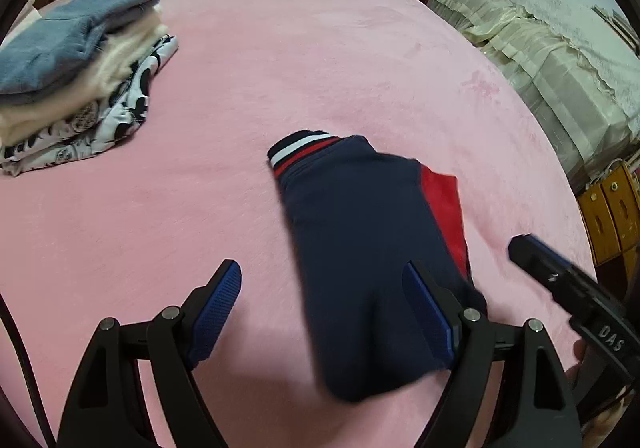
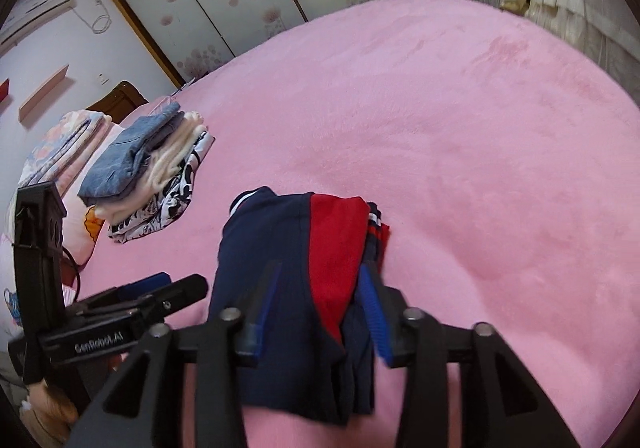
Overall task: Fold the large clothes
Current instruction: 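Grasp the folded navy jacket bundle with both grippers and straighten it, then grip the jacket bundle with both grippers and lift it off the bed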
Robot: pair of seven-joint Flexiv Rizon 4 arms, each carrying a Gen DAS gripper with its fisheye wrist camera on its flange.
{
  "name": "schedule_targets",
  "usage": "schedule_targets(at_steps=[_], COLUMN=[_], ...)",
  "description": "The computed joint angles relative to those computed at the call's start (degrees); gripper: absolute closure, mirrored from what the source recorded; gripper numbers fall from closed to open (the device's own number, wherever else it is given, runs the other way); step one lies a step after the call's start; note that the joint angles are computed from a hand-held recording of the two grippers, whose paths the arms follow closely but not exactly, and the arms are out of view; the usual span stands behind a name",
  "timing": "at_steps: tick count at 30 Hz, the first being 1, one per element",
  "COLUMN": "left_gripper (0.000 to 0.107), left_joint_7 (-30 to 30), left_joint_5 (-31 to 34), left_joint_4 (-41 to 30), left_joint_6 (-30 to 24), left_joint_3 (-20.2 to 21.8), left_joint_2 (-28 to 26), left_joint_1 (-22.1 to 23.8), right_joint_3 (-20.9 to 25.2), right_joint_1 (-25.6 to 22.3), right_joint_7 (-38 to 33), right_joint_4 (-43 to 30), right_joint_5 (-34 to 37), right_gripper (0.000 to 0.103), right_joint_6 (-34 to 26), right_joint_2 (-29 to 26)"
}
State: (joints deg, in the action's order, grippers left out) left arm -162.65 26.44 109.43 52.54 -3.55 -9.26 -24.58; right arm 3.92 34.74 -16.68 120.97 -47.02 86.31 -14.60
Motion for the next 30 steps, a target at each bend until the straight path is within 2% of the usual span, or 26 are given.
schedule_targets(at_steps=[3, 7, 10, 11, 13, 15, 19, 22, 26, 30], left_gripper=[0.025, 0.025, 0.024, 0.021, 0.012, 0.009, 0.009, 0.009, 0.009, 0.009], left_joint_7=[-0.6, -0.2, 0.3, 0.5, 0.6, 1.0, 2.5, 5.7, 14.1, 25.8], left_joint_5=[0.7, 0.2, -0.6, -0.6, -0.4, -0.8, -4.5, -10.8, -20.5, -32.8], left_joint_4=[0.3, 0.9, 1.3, 1.1, 0.9, 1.1, 3.7, 7.8, 12.8, 16.3], left_joint_6=[-3.2, -4.8, -4.7, -5.4, -5.9, -5.4, -0.9, 7.3, 19.0, 28.3], left_joint_3=[-0.6, -2.2, -3.4, -3.8, -4.5, -4.8, -4.3, -3.3, -3.2, -5.9], left_joint_2=[2.8, 5.9, 7.7, 8.1, 8.7, 9.0, 8.6, 7.0, 2.8, -1.9], left_joint_1=[-1.0, -0.6, -0.1, 0.0, 0.3, 0.6, 1.8, 2.9, 4.2, 5.5], right_joint_3=[-1.9, 0.2, 3.4, 4.6, 7.2, 8.3, 10.7, 13.2, 17.5, 20.1], right_joint_1=[1.1, -0.6, -2.8, -3.6, -4.9, -5.5, -6.0, -6.5, -8.9, -11.1], right_joint_7=[3.6, 4.7, 0.5, -1.2, -5.7, -7.6, -15.3, -23.4, -34.9, -42.3], right_joint_4=[1.6, 2.1, 2.0, 2.1, 1.8, 1.7, 0.9, -0.9, -4.9, -8.7], right_joint_5=[-7.7, -14.2, -12.0, -10.4, -6.0, -4.2, 6.5, 19.7, 39.8, 52.9], right_gripper=[0.045, 0.045, 0.045, 0.044, 0.035, 0.031, 0.031, 0.031, 0.031, 0.031], right_joint_6=[-2.1, -6.1, -6.2, -6.1, -6.3, -6.3, -7.1, -8.8, -11.2, -13.3], right_joint_2=[3.8, 7.7, 9.1, 9.5, 10.0, 10.2, 9.3, 7.2, 2.8, -1.6])
